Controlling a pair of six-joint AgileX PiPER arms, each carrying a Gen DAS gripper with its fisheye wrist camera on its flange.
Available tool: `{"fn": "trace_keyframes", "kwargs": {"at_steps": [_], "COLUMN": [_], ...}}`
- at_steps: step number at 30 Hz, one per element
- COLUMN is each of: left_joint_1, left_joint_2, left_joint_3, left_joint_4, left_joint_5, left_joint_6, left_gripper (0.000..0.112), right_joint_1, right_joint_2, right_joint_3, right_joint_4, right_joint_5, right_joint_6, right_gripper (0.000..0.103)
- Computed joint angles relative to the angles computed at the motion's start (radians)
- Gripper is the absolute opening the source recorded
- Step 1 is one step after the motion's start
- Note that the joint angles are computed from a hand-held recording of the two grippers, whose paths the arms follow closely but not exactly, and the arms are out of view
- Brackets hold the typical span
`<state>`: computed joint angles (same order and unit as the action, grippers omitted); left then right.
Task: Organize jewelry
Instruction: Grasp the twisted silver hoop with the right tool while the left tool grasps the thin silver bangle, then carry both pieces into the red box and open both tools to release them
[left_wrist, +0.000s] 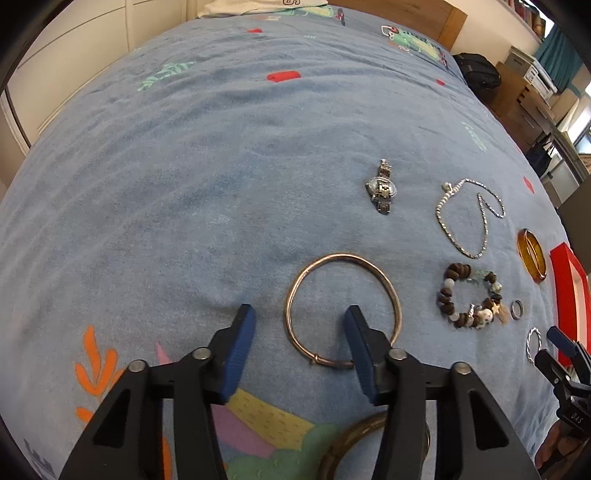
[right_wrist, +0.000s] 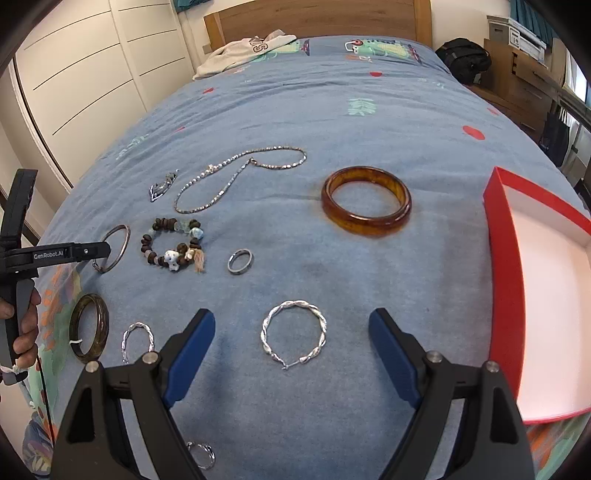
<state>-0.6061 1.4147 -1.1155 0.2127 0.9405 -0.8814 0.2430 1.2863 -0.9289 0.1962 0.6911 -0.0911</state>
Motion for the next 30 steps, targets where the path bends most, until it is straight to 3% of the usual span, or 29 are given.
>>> {"fn": "trace_keyframes", "kwargs": {"at_steps": [6,11,14,19,21,30], "left_joint_1": [0.014,0.01,0.007,0.011,0.005,-0.03], "left_joint_2": [0.017,0.033,0.032,0.039,0.037,-0.007], "left_joint_3": [-0.001,-0.012,-0.009,-0.015,-0.011,0.005], "left_joint_4": [-0.013,0.0,0.005,0.01,0.023,0.076], "left_joint_5": [-0.021,-0.015,-0.016,-0.012,-0.015,0.006], "left_joint_6": [0.017,0.01,0.003,0.002,-0.018,-0.084], "left_gripper": [0.032,0.012,0.007,0.004,0.004,0.004], "right_joint_1": [-0.016,-0.031,-0.036,-0.018,-0.009,-0.03], "right_joint_2": [0.028,0.036,0.041,0.041,0.045,0.036], "right_joint_3": [0.0,0.0,-0.004,-0.01,-0.01,-0.008], "right_joint_4": [0.021,0.029,0.03,0.007,0.013,0.071], "right_joint_5": [0.003,0.007,0.013,0.013,0.016,0.031], "right_joint_6": [-0.015,-0.028,-0.037,-0.027,-0.043,-0.12], "right_gripper": [0.07,0.058,0.056,0.053,0.038,0.038]}}
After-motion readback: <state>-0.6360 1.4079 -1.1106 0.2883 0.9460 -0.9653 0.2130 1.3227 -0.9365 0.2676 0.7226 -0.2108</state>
